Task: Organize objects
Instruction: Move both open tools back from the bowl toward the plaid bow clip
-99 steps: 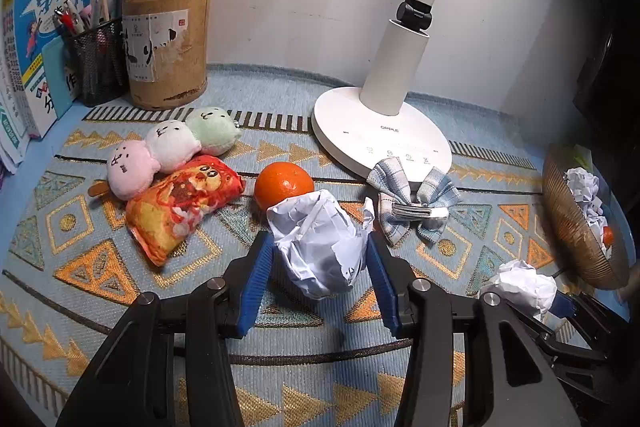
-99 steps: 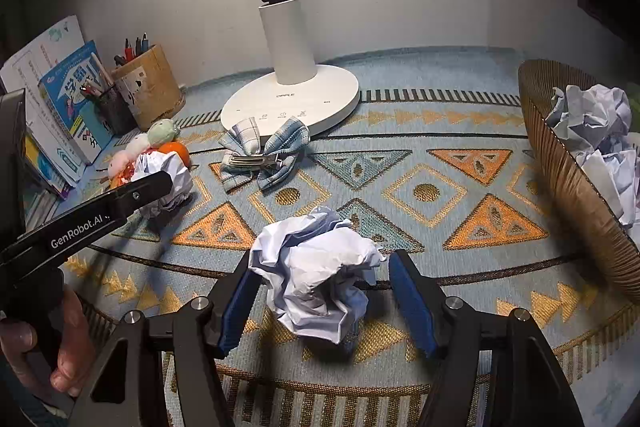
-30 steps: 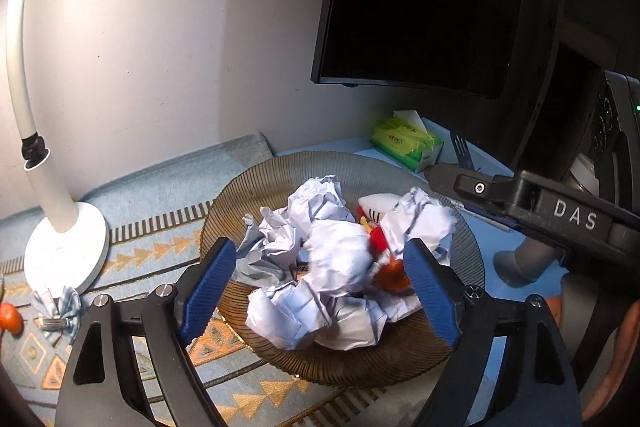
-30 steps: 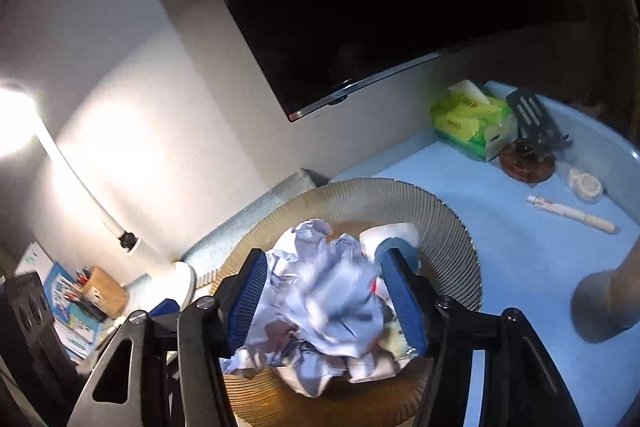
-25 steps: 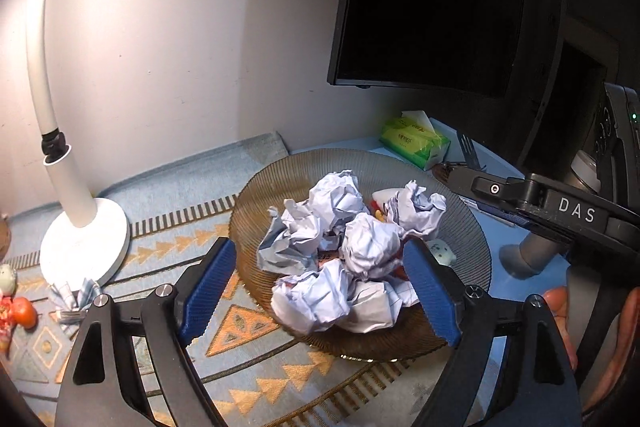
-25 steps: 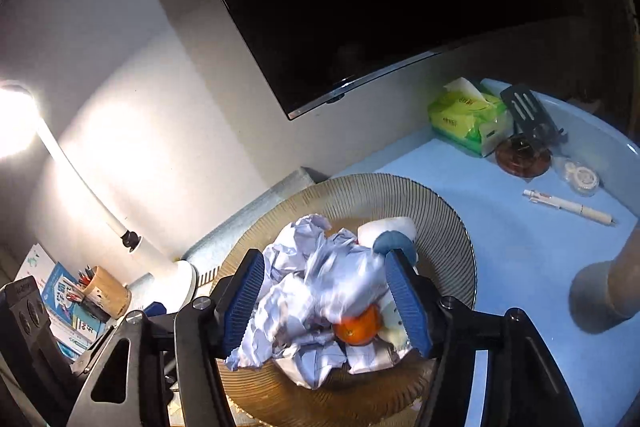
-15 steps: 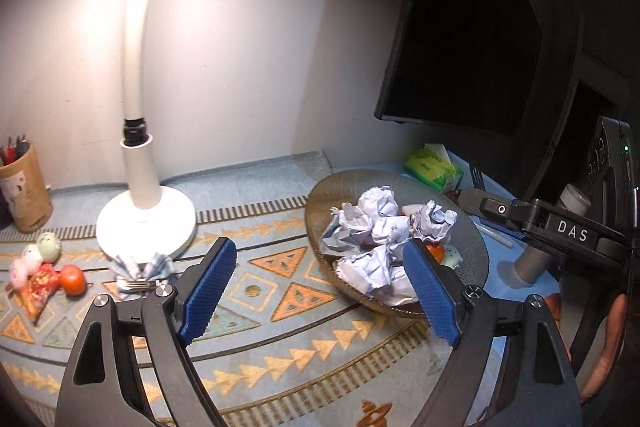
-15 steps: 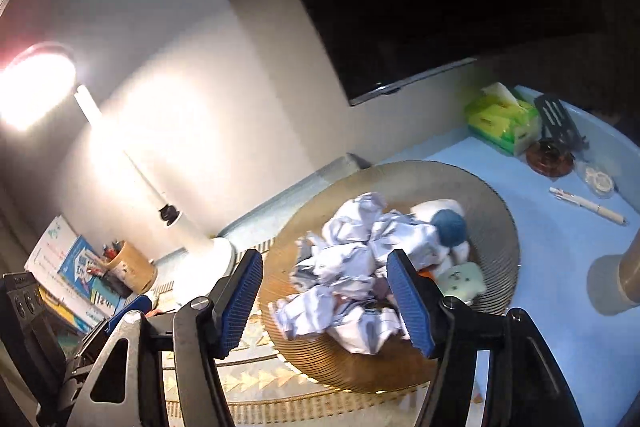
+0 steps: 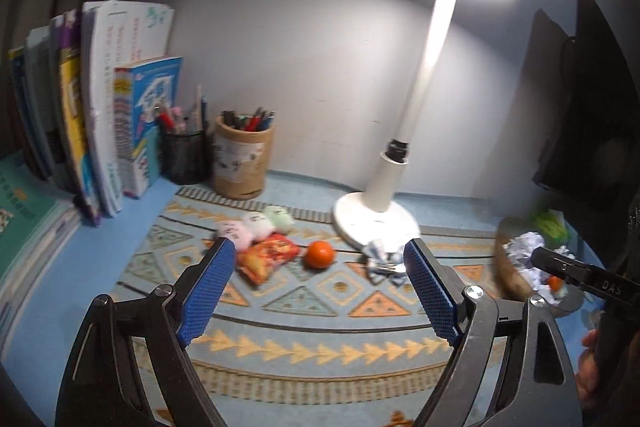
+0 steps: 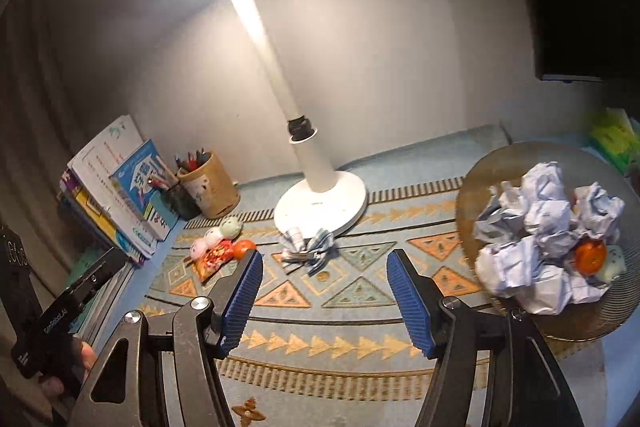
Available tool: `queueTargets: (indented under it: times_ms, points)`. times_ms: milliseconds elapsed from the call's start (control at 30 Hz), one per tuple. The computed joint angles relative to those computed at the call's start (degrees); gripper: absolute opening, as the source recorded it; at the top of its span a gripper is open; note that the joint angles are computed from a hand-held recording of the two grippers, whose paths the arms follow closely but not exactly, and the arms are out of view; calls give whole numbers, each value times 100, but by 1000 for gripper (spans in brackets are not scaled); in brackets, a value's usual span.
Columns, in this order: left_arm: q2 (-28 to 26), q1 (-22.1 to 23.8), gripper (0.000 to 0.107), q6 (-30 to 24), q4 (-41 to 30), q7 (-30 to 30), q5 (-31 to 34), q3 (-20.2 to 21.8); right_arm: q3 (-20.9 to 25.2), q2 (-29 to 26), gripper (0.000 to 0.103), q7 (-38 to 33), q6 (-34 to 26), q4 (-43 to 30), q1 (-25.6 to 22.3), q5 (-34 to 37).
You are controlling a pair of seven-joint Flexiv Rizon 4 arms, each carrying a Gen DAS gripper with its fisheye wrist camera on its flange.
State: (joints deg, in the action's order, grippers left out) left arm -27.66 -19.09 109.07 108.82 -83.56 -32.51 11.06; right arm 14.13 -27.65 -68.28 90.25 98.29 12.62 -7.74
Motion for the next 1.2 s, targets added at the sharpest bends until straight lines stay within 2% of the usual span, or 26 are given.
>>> queueTargets:
  times_ms: [67, 167, 267, 367, 500, 600, 767, 867, 1200]
  points:
    - [-92, -241, 85, -112, 61, 68, -263, 418, -26, -94, 63, 12, -90, -73, 178, -82]
    - [-273, -290, 85, -317, 71, 34, -407, 664, -131, -251, 63, 20, -181, -176, 469, -236]
    - [-597, -540, 85, -686, -90, -113, -458, 1115, -354, -476, 66, 89, -134, -291, 801, -396]
    - [-806, -554, 85, -874, -193, -283, -284, 1254, -653, -732, 66, 245, -135, -418, 1119, -567]
    - [-872, -392, 85, -956, -241, -472, 32, 1147, -814, -1009, 66, 384, -179, -546, 1268, -686]
    - [-890, -433, 85, -1007, -274, -658, 227, 1254, -1057, -1132, 66, 580, -123, -584, 1420, -761]
    - [-907, -468, 85, -1119, -332, -967, 549, 1399, -977, -1315, 66, 772, -141, -681, 1288, -737]
    - [-900, -438, 85, -1170, -359, -1143, 748, 1428, -541, -1399, 66, 676, -295, -806, 939, -629]
    - [-915, -473, 85, -1341, -465, -1681, 1355, 1641, -364, -1434, 67, 614, -318, -852, 805, -495]
